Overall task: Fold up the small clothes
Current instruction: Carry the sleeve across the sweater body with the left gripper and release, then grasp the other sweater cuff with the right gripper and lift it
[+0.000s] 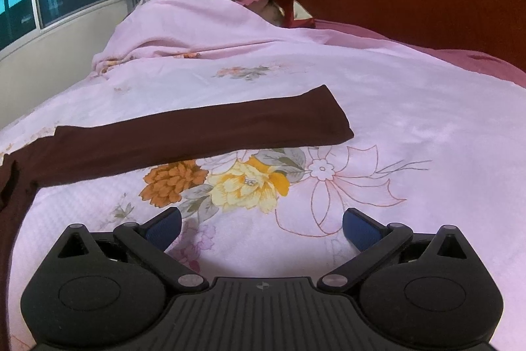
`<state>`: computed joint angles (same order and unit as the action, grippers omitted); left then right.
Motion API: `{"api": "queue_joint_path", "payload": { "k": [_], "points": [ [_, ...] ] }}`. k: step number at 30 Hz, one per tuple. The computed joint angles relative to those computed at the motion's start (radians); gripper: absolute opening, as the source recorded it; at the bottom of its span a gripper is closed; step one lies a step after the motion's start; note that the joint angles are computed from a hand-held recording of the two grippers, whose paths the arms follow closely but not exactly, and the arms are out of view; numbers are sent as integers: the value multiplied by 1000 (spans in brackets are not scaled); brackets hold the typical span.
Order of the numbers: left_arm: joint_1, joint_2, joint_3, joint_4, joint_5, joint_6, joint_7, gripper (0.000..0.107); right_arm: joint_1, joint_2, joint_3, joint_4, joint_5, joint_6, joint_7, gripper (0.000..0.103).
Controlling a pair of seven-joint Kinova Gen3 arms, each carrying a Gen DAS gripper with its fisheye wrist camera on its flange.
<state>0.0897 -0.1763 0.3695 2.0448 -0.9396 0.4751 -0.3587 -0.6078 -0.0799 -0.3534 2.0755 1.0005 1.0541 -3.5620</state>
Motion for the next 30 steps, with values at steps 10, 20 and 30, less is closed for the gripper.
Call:
{"api": "queue_joint_path", "payload": {
  "k": [10, 20, 30],
  "points": [
    [0, 115, -144, -67, 61, 98, -15, 84, -30, 40, 9, -86, -51, 76, 102, 103],
    [33, 107, -206, -41, 19, 172, 85, 87, -86, 98, 20, -137, -61, 127, 121, 103],
    [-90, 19, -148, 13, -96, 1, 206, 85, -107, 109, 43, -151, -36, 112, 143, 103]
  ]
}}
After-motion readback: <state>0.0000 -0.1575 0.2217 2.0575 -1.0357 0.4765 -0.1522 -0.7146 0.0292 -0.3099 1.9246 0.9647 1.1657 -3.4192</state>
